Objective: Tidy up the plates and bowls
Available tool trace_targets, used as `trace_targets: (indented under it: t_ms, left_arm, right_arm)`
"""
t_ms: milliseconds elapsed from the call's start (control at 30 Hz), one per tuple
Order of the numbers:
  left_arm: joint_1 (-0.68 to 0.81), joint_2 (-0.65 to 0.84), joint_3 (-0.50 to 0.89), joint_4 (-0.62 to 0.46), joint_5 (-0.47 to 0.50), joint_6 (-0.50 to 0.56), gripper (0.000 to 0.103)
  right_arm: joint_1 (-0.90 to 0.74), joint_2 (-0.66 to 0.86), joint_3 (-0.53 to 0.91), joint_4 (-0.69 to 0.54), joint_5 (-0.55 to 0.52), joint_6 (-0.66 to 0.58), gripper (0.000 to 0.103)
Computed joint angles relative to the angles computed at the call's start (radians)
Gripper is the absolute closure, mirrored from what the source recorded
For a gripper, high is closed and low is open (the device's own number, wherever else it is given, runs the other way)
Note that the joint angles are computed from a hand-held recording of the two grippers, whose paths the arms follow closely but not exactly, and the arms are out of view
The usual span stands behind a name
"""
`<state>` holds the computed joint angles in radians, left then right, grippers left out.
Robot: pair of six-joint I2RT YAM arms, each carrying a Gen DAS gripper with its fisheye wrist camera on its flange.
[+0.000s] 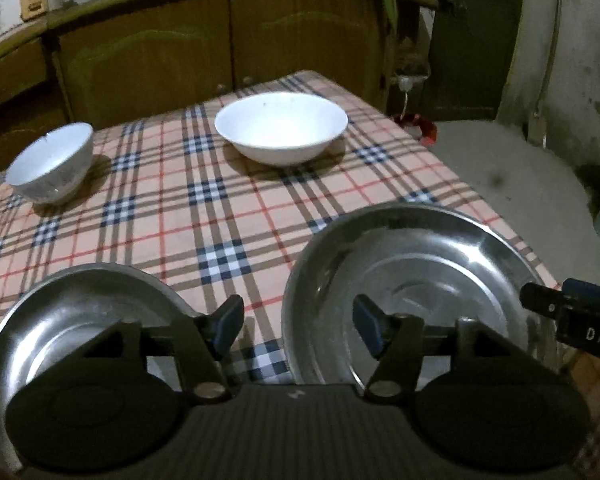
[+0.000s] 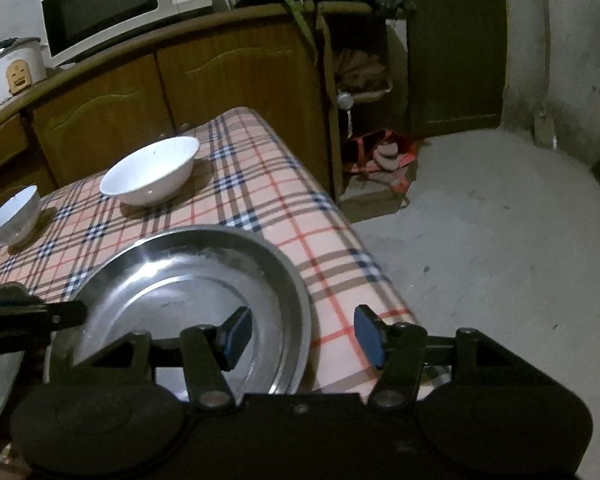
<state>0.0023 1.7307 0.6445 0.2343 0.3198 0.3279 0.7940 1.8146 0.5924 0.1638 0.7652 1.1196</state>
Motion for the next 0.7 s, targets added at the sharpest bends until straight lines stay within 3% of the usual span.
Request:
trace_targets:
  t_ms: [100, 200, 233, 300, 433, 500, 700]
  left_arm:
    - [-0.009, 0.031, 0.023, -0.018, -0.004, -0.001, 0.046]
    - [-0.017, 0.054, 0.044, -0.047, 0.006, 0.003, 0.061]
    - [-0.020, 0.058, 0.046, -0.048, 0.007, 0.002, 0.062]
    - [-0.027, 0.067, 0.045, -0.035, 0.002, 0.000, 0.070]
    - [-0.026, 0.061, 0.049, -0.048, -0.012, -0.020, 0.083]
    - [-0.022, 0.052, 0.051, -0.060, -0.003, -0.014, 0.084]
    - [-0.025, -0.042, 0.016, -0.066, 0.016, -0.019, 0.084]
  right_arm:
    - [-0.019, 0.017, -0.007, 0.053, -0.039, -0.021, 0.034]
    - [-0.032, 0.032, -0.011, 0.089, -0.066, -0.026, 0.034]
    - [-0.036, 0.034, -0.016, 0.107, -0.075, -0.028, 0.036]
    - [-0.043, 0.040, -0.025, 0.143, -0.089, -0.037, 0.054]
    - [-0.039, 0.038, -0.020, 0.108, -0.058, 0.009, 0.069]
    - [-0.036, 0.022, -0.031, 0.099, -0.042, 0.032, 0.074]
    - [0.011, -0.071, -0.031, -0.008, 0.056, 0.056, 0.074]
